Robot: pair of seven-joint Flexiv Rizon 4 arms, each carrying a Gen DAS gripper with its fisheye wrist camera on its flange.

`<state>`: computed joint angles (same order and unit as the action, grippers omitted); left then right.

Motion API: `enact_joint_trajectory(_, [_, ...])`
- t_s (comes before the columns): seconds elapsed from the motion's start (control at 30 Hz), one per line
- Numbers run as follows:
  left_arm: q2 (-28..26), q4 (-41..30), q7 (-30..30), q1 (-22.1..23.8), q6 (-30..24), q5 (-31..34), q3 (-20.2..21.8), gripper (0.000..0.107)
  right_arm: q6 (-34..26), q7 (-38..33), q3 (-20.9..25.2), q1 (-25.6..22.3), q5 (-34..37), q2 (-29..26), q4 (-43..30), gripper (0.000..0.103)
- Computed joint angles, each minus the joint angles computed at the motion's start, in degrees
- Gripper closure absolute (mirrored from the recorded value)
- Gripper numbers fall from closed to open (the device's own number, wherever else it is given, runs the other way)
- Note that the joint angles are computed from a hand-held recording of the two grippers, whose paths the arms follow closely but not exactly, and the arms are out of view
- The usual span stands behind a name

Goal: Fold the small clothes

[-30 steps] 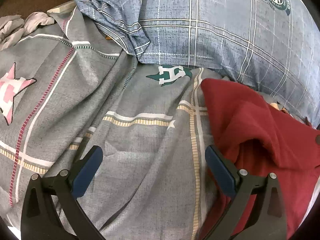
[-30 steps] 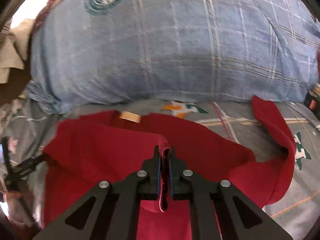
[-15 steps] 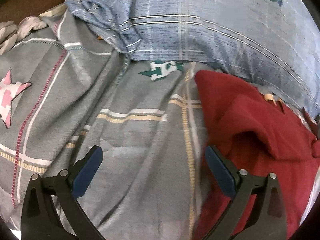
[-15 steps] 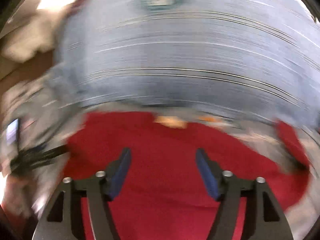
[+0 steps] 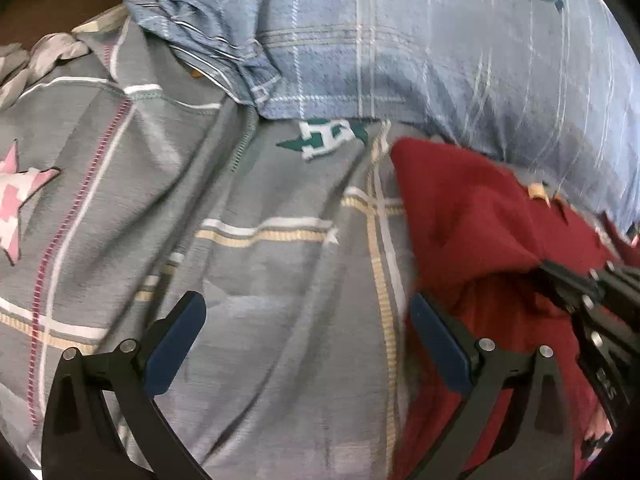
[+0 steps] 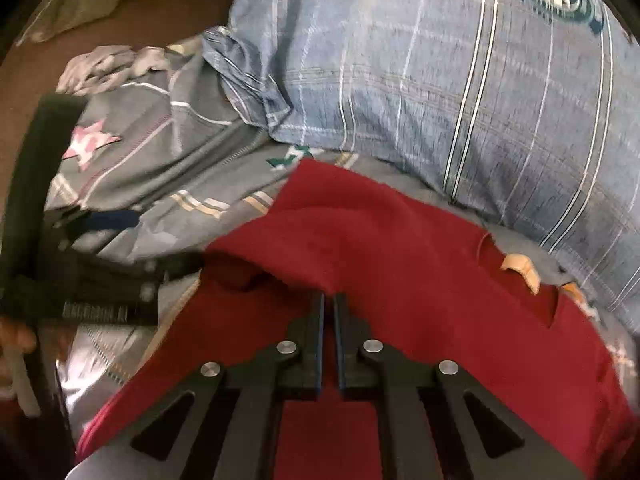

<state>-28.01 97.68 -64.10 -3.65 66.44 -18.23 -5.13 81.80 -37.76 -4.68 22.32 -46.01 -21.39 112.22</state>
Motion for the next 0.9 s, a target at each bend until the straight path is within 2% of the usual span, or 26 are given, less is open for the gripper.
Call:
enact_joint_trajectory(0.13, [0.33, 0.81, -0.86, 1.73, 1.15, -4.14, -1.71, 0.005, 1.5, -5.82, 5.72, -3.98, 6.91, 3.29, 3.23, 0.103])
enact_joint_trajectory(0.2, [0.21, 0.89, -0.72, 2.18, 0.7, -5.71, -2.52, 0.005, 0.31, -9.0, 7.62, -4.35, 11.02, 3.12, 3.3, 0.103])
enact_joint_trajectory(0.23, [0.14, 0.78, -0.85, 2.0, 0.41, -5.75, -2.4, 0.005, -1.69, -8.16, 6.32, -3.12, 9.83, 2.76, 3.26, 0.103])
enact_joint_trajectory(0.3, [0.12, 0.76, -1.26, 1.24, 0.79, -4.91, -1.74, 0.005, -0.56, -1.65, 0.18, 0.71, 2.98, 2.7, 4.44, 0.101])
enact_joint_trajectory(0.33, [0.06, 0.69, -1.22, 1.0, 1.05, -4.48, -1.56, 0.005, 3.27, 4.58, -3.8, 2.36, -2.63, 3.04, 5.52, 0.093])
enact_joint_trajectory(0.4, [-0.13, 0.41, -1.38, 0.81, 1.13, -3.95, -1.22, 0.005, 8.66, 9.42, -7.72, 4.02, -6.85, 2.94, 5.86, 0.06])
enact_joint_trajectory(0.43, [-0.28, 0.18, -1.8, 0.72, 1.01, -3.76, -0.99, 0.005, 11.49, 14.21, -11.4, 5.74, -12.35, 2.8, 5.59, 0.038])
enact_joint_trajectory(0.47, [-0.39, 0.02, -1.98, 0.83, 0.76, -3.81, -1.0, 0.005, 11.44, 17.28, -13.21, 6.65, -16.46, 2.72, 4.81, 0.037])
enact_joint_trajectory(0.5, [-0.45, -0.09, -2.12, 0.96, 0.49, -3.93, -1.07, 0.005, 9.63, 17.09, -13.16, 7.08, -16.84, 2.0, 3.57, 0.038])
enact_joint_trajectory(0.53, [-0.56, -0.27, -2.38, 1.0, 0.28, -3.96, -1.03, 0.005, 6.55, 13.76, -11.24, 6.74, -13.49, 1.11, 2.28, 0.041])
enact_joint_trajectory(0.57, [-0.61, -0.45, -2.69, 0.88, 0.11, -3.7, -0.82, 0.005, 3.03, 8.98, -7.45, 5.07, -7.89, -0.47, 0.2, 0.047])
enact_joint_trajectory(0.6, [-0.65, -0.51, -2.74, 0.9, 0.23, -3.63, -0.84, 0.005, 0.94, 6.67, -3.29, 2.07, -5.03, -2.1, -1.84, 0.058])
enact_joint_trajectory(0.63, [-0.61, -0.5, -2.84, 0.92, 0.38, -3.58, -0.84, 0.005, -1.8, 3.05, -0.28, 0.48, -0.44, -3.64, -3.83, 0.086])
enact_joint_trajectory(0.67, [-0.55, -0.47, -2.87, 1.05, 0.42, -3.7, -0.93, 0.005, -3.71, 2.19, 0.87, -0.33, 1.18, -4.43, -4.9, 0.097])
enact_joint_trajectory(0.7, [-0.45, -0.37, -2.87, 1.26, 0.43, -4.0, -1.13, 0.005, -3.41, 2.21, 1.0, -0.67, 2.42, -4.48, -4.71, 0.097])
enact_joint_trajectory(0.77, [-0.19, 0.02, -2.66, 1.86, 0.89, -5.25, -1.86, 0.005, 0.93, 2.05, 1.72, -1.85, 5.26, -2.66, -1.98, 0.099])
enact_joint_trajectory(0.87, [0.19, 0.86, -2.65, 2.08, 2.65, -6.83, -2.77, 0.005, 5.15, 3.68, -1.17, -0.04, 3.83, 2.04, 3.91, 0.103])
enact_joint_trajectory(0.9, [0.3, 1.11, -2.32, 2.17, 2.94, -7.29, -3.18, 0.005, 5.08, 2.24, 0.64, -1.19, 5.58, 2.78, 4.74, 0.103])
